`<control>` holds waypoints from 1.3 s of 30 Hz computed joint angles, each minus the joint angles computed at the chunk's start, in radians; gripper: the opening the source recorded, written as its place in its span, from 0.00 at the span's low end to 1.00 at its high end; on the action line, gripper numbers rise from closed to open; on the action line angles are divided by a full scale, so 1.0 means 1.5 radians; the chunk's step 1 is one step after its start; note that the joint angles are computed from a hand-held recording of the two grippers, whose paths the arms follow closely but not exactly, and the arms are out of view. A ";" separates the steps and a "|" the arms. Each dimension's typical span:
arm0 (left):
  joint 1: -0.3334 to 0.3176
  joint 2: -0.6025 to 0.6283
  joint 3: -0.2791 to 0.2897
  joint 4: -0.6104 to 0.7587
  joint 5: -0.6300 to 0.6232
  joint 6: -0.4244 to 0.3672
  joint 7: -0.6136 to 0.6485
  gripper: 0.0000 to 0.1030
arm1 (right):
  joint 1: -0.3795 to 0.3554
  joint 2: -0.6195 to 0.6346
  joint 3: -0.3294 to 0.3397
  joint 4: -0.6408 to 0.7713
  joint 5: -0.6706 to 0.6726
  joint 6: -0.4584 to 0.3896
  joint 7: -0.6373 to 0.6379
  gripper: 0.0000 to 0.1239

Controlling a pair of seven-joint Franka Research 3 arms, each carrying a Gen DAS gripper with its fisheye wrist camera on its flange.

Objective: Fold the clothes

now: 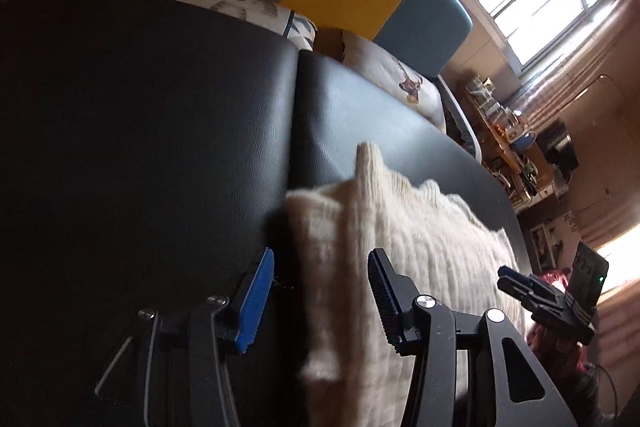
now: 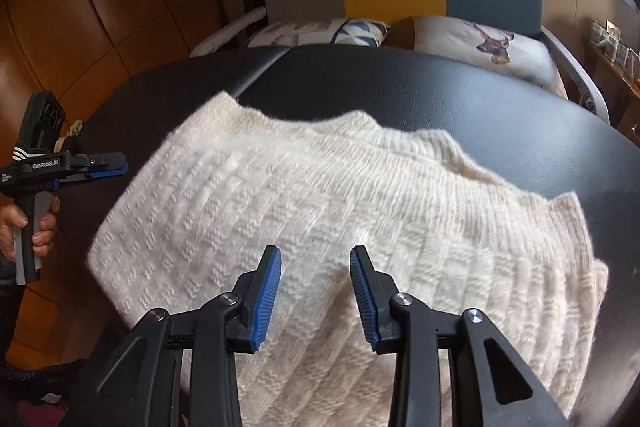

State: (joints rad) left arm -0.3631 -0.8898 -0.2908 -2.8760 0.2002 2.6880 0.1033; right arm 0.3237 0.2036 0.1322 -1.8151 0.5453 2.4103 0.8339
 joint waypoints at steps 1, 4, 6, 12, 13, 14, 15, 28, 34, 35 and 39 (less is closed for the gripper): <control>-0.004 0.015 0.005 0.001 -0.003 0.018 0.004 0.50 | 0.005 0.008 -0.004 0.004 -0.020 -0.008 0.024 0.29; -0.012 0.065 0.017 0.015 -0.009 0.042 0.023 0.51 | -0.006 0.021 0.001 0.009 0.010 -0.021 0.014 0.31; -0.026 0.104 0.032 0.021 -0.023 0.064 0.040 0.51 | -0.014 0.025 0.003 0.015 0.031 -0.033 0.008 0.31; -0.024 0.135 0.037 -0.006 -0.050 0.157 0.035 0.57 | -0.017 0.020 0.003 0.007 0.050 -0.028 -0.007 0.31; -0.030 0.136 0.046 -0.020 -0.059 0.185 0.033 0.58 | -0.017 0.019 0.003 0.005 0.053 -0.025 -0.009 0.31; -0.028 0.136 0.048 -0.032 -0.064 0.217 0.027 0.58 | -0.017 0.018 0.003 0.004 0.055 -0.023 -0.010 0.31; -0.021 0.136 0.045 -0.044 -0.066 0.252 0.021 0.60 | -0.017 0.018 0.003 0.003 0.058 -0.021 -0.011 0.31; -0.103 0.238 0.167 -0.001 -0.046 0.359 0.098 0.48 | -0.040 0.028 0.002 0.027 0.129 -0.084 -0.016 0.31; -0.115 0.248 0.166 -0.001 -0.092 0.364 0.104 0.28 | -0.062 0.012 -0.008 0.029 0.164 -0.123 -0.031 0.31; -0.118 0.247 0.166 -0.011 -0.103 0.381 0.091 0.31 | -0.063 0.008 -0.011 0.026 0.159 -0.124 -0.035 0.31; -0.091 0.225 0.134 -0.061 -0.140 0.456 0.007 0.52 | -0.064 -0.005 -0.019 0.008 0.140 -0.119 -0.045 0.31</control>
State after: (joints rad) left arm -0.4999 -0.5527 -0.0902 -2.9672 -0.0104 3.3714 0.1131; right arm 0.2277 0.1965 0.1030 -1.8037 0.7546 2.2322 0.7670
